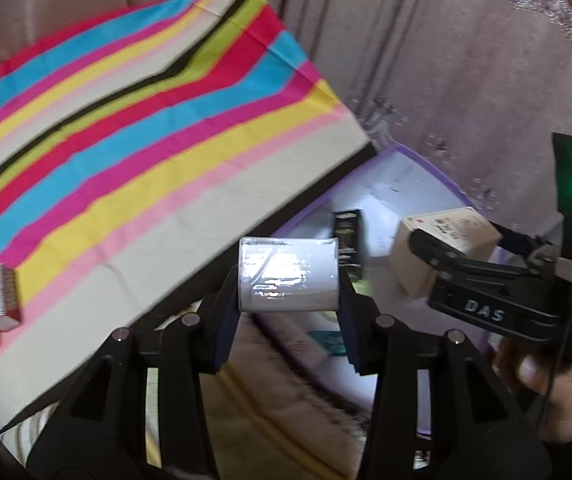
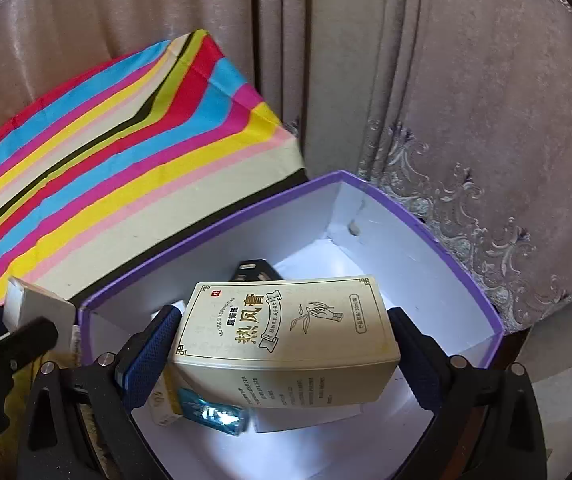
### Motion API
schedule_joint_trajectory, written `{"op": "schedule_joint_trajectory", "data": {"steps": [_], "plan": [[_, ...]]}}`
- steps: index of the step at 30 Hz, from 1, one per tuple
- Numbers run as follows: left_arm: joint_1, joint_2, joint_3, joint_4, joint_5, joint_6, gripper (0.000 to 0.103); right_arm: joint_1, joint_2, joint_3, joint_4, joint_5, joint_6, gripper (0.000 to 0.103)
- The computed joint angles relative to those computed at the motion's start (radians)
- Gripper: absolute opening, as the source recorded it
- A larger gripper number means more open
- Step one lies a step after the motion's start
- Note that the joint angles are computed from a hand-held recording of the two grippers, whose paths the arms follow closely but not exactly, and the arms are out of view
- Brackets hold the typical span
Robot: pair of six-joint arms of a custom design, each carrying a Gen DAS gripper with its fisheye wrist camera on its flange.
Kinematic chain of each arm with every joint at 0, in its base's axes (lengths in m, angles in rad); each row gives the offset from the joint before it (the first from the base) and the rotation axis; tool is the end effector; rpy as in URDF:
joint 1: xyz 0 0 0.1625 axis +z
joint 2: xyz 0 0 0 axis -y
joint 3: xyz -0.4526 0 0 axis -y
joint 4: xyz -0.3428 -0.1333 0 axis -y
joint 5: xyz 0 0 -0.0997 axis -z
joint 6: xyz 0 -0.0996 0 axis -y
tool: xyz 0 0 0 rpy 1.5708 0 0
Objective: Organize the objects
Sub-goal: 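Carry the cream box and silver box into the purple-rimmed box and release both, then move both open grippers back over the pile of boxes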
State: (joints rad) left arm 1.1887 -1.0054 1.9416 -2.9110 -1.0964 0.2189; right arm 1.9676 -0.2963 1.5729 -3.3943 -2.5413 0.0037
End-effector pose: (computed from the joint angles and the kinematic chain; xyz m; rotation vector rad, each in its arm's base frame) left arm -0.0475 -0.5976 0.2263 0.6572 2.5630 -0.5915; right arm 0.2971 -0.5767 -0.0296 0.1086 -2.1828 0.8211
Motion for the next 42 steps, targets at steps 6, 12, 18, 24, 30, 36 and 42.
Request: {"op": "schedule_joint_trajectory", "data": {"steps": [6,12,18,24,30,36,42], "plan": [[0.001,0.002,-0.011,0.042,-0.022,-0.019,0.071,-0.003,-0.008,0.009,0.007,-0.034,0.015,0.103],[0.004,-0.021,0.003,0.001,0.002,-0.042,0.072,0.007,-0.012,0.005,0.021,-0.007,0.034,0.103],[0.010,-0.063,0.052,-0.118,0.036,0.028,0.074,0.041,0.021,-0.044,-0.030,0.003,-0.050,0.103],[0.046,-0.121,0.078,-0.176,0.075,0.067,0.078,0.065,0.035,-0.083,0.027,0.082,-0.067,0.103],[0.126,-0.218,0.089,-0.163,0.070,0.024,0.083,0.092,0.067,-0.129,0.108,0.159,-0.064,0.103],[0.213,-0.302,0.090,-0.148,0.062,-0.007,0.083,0.128,0.125,-0.222,0.217,0.196,-0.069,0.103],[0.281,-0.357,0.085,-0.149,0.068,-0.015,0.083,0.161,0.185,-0.323,0.318,0.242,-0.076,0.103]]}}
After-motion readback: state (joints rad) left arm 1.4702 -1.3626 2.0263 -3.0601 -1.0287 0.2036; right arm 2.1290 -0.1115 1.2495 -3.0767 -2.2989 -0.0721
